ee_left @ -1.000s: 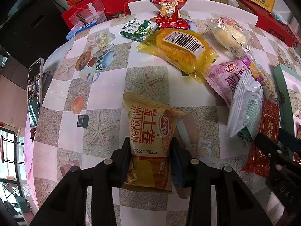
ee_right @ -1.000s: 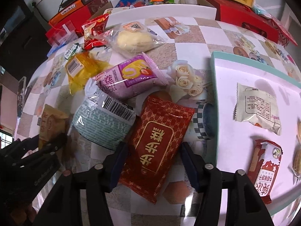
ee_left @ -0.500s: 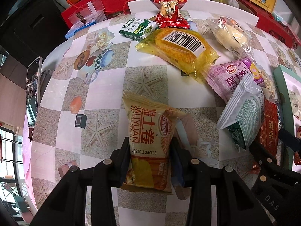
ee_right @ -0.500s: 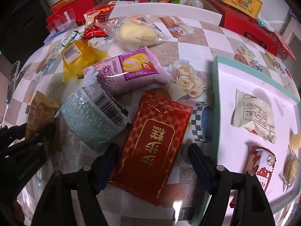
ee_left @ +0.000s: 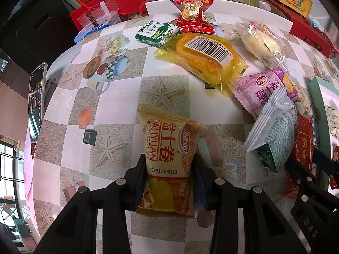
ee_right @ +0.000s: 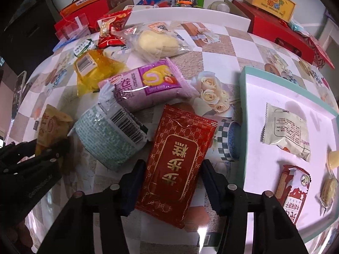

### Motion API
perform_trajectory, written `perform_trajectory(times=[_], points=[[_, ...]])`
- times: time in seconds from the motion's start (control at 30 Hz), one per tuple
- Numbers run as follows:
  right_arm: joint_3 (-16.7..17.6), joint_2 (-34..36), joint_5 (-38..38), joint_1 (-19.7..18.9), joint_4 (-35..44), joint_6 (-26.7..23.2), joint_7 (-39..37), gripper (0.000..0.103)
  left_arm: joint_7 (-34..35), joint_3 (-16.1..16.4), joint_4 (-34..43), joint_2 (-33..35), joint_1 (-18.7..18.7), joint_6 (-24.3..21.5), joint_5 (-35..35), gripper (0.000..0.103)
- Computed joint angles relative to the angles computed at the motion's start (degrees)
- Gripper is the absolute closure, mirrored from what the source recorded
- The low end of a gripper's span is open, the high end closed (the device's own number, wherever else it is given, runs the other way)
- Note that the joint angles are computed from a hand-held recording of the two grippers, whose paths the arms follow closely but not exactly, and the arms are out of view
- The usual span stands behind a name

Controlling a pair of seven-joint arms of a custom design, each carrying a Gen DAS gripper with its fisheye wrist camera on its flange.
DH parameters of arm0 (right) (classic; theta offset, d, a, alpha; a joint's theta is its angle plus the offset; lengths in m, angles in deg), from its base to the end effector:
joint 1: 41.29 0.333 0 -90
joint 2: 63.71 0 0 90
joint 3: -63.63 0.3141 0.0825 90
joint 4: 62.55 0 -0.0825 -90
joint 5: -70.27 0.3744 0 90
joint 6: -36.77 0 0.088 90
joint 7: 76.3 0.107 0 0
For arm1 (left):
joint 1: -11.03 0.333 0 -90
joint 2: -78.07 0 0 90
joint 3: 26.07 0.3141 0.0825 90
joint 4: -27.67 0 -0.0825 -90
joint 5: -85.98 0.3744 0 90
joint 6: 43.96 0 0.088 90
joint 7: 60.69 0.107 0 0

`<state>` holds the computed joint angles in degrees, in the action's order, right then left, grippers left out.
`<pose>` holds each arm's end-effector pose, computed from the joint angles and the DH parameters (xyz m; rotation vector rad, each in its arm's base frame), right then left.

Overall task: Organize snacks
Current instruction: 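Grasp the red gold-printed packet with the right tool while the left tool holds the yellow bag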

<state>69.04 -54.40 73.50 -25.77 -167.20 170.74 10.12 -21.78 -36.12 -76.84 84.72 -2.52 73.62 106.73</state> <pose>0.5865 0.2220 0.4830 -2.3397 1.5647 -0.2237 0.5568 -0.2183 0.4846 -2.2938 1.6362 -0.1016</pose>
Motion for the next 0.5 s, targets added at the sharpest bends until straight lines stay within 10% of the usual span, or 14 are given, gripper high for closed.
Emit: perform_trajectory(times=[0.5], points=[[-0.20,-1.81,2.89,-0.85,-1.51,1.48,-0.97,0.050,-1.11,-0.12,-1.50,-1.46,0.38,3.08,0.60,0.066]])
